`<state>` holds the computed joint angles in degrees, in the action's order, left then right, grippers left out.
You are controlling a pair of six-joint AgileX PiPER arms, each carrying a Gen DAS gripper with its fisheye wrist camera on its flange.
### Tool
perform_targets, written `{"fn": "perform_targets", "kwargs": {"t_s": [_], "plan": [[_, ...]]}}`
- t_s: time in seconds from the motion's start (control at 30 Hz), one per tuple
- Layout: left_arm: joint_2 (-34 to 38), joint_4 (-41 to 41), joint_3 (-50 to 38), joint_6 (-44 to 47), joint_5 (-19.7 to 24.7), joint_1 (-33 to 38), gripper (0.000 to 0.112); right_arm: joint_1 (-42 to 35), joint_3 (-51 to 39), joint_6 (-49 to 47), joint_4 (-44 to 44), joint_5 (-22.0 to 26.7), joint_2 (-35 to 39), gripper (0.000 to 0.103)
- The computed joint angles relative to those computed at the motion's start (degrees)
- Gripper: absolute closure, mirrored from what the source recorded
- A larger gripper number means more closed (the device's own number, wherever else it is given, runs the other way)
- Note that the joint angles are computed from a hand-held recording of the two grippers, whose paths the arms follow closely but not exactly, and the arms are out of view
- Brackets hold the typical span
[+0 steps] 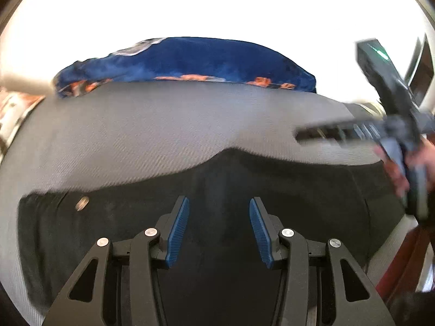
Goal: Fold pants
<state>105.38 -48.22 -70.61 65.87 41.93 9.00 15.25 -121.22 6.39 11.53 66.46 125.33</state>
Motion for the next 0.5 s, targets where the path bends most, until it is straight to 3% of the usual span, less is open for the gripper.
{"fn": "perform_targets", "kwargs": {"t_s": [0.2, 0.4, 0.5], "plan": [[9.5, 5.9, -10.6, -9.7, 1.4, -7.1, 0.065, 1.7, 20.0, 6.0, -7.6, -4.5, -9.9, 0.071], [15.2, 17.7, -16.2, -18.8, -6.3, -13.1, 0.065, 3.3, 26.7, 10.8, -13.2, -10.1, -9.8, 0.072], [18.3, 17.6, -20.9, -21.5, -2.4, -12.0, 0.063, 3.1, 28.9, 12.9, -14.4, -14.2, -10.4, 0.07]]}}
